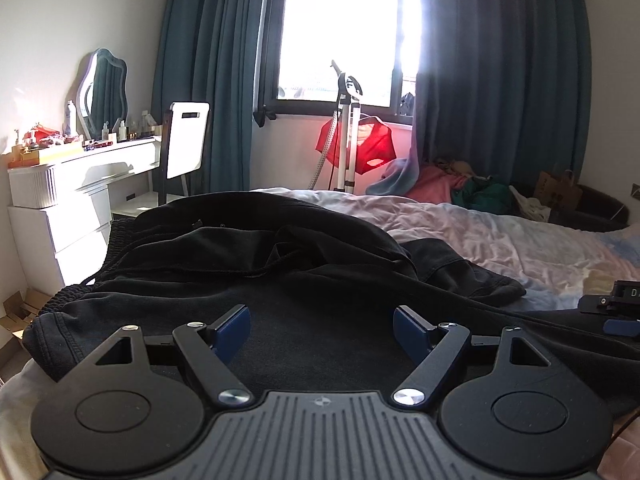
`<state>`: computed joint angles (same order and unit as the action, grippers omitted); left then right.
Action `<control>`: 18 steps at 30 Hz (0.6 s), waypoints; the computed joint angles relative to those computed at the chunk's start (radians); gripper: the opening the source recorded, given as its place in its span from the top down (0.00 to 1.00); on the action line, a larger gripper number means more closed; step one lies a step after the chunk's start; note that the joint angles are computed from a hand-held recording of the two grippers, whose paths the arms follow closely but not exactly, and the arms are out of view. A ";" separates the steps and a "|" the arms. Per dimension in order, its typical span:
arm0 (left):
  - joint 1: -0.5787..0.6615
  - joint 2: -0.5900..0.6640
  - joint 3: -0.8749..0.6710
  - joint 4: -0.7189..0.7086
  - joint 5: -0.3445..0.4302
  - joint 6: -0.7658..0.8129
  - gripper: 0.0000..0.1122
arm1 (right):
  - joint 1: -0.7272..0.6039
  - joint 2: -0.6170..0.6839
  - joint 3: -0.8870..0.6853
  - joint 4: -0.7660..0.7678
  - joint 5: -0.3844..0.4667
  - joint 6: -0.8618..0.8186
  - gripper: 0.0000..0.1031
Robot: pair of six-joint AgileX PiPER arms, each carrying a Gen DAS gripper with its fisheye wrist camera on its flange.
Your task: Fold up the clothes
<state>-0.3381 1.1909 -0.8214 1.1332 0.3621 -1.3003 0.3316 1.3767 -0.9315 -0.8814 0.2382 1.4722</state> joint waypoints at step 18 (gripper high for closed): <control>-0.171 0.513 -0.349 0.237 -0.036 0.119 0.31 | -0.003 -0.039 -0.004 -0.255 0.241 0.343 0.35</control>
